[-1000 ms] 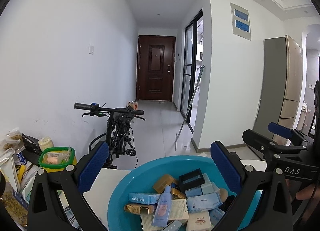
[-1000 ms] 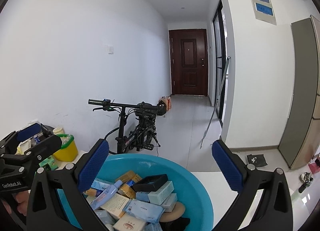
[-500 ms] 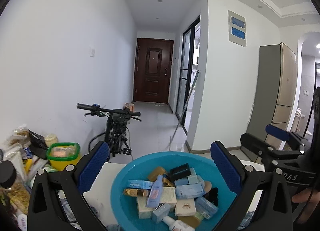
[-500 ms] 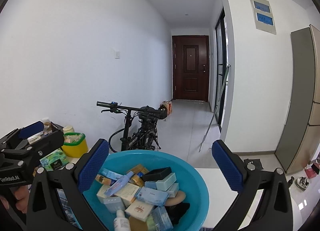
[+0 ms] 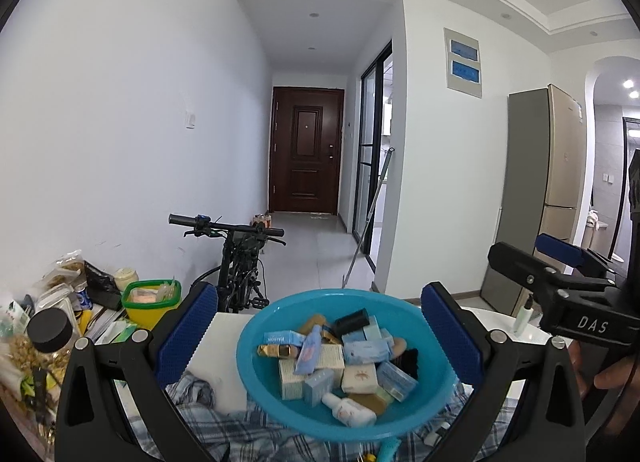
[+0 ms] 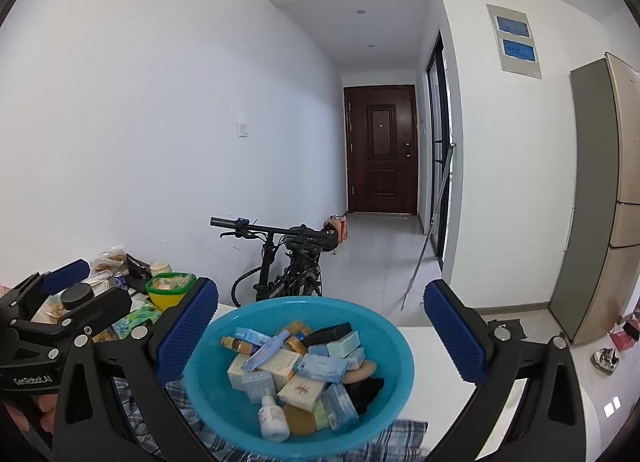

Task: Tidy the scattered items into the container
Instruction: 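Lift both open tools out of the basin and back toward the shirt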

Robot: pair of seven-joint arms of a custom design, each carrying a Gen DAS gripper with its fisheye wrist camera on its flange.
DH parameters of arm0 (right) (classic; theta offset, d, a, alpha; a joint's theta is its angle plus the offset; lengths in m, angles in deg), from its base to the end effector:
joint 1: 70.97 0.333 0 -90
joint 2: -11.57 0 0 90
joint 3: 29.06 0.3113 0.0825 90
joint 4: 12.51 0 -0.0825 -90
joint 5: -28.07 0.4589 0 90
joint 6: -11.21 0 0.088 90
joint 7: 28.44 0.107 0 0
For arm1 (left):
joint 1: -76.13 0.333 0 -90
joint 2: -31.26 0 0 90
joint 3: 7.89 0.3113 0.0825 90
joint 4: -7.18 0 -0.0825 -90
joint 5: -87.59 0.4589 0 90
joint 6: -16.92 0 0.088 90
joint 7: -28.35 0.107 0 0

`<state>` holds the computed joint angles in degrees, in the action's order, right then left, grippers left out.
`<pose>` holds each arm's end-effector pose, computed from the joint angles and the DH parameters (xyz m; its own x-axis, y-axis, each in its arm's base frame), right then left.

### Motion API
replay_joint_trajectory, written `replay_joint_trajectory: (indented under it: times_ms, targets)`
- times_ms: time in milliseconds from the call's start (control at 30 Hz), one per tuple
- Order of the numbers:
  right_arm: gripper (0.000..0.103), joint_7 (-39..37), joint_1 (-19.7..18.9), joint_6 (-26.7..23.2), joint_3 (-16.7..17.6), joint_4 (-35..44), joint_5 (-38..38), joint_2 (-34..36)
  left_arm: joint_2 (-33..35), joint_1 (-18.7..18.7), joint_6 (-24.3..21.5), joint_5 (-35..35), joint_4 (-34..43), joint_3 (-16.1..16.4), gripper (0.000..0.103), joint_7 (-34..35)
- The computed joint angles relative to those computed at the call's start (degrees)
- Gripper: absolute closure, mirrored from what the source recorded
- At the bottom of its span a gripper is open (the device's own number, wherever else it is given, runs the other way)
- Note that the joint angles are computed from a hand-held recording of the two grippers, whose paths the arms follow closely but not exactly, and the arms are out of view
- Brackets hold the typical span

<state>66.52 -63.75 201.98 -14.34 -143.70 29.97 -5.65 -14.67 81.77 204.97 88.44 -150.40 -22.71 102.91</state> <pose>0.5215 0.2212 0.5992 0.3310 -0.9428 -0.0390 -0.2357 -0.0426 -0.9709 0.4142 -0.0798 0.5652 -0.0219 -0.9978 0.0624 -0.2494 -0.0550 -0.9668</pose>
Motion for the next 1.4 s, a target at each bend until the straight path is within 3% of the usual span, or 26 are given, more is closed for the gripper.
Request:
replay_joint_trajectory:
  times_ms: [133,433,600,767,933,1067,1400]
  targets:
    - [0.0,0.2,2.3,0.0,-2.2,-3.5,-0.2,-3.8,-6.1,0.7,-1.4,-0.1,-3.4,-2.2,0.0,-1.3]
    - [0.0,1.4,1.0,-0.6,-0.8,-9.1,-0.5,-10.1,-16.0,-5.9,-4.6,0.7,-9.3,1.3,0.0,-2.1]
    - [0.0,2.1,0.1,-0.5,0.2,-10.0,-0.8,-11.1,-17.8,-6.6,-6.1,1.3,-9.9,1.5,0.0,-2.1]
    - [0.0,2.4,1.8,-1.5,-1.2,-10.2,-1.5,-11.1,-16.3,-6.7,-6.4,1.6,-9.7,1.9,0.0,-2.3]
    - [0.0,3.1,1.1,-2.7,-0.5,-10.6,-2.1,-10.3,-13.7,-7.5,-7.7,1.7,-9.6,2.9,0.0,-2.0]
    - [0.0,3.5,2.0,-4.2,-1.3,-11.2,-2.9,-9.5,-11.0,-9.5,-8.9,1.5,-9.5,5.0,0.0,-1.0]
    - [0.0,4.1,7.6,-8.1,-6.2,-12.8,-3.4,-7.4,-6.5,-10.9,-11.1,0.4,-9.9,5.9,0.0,-0.4]
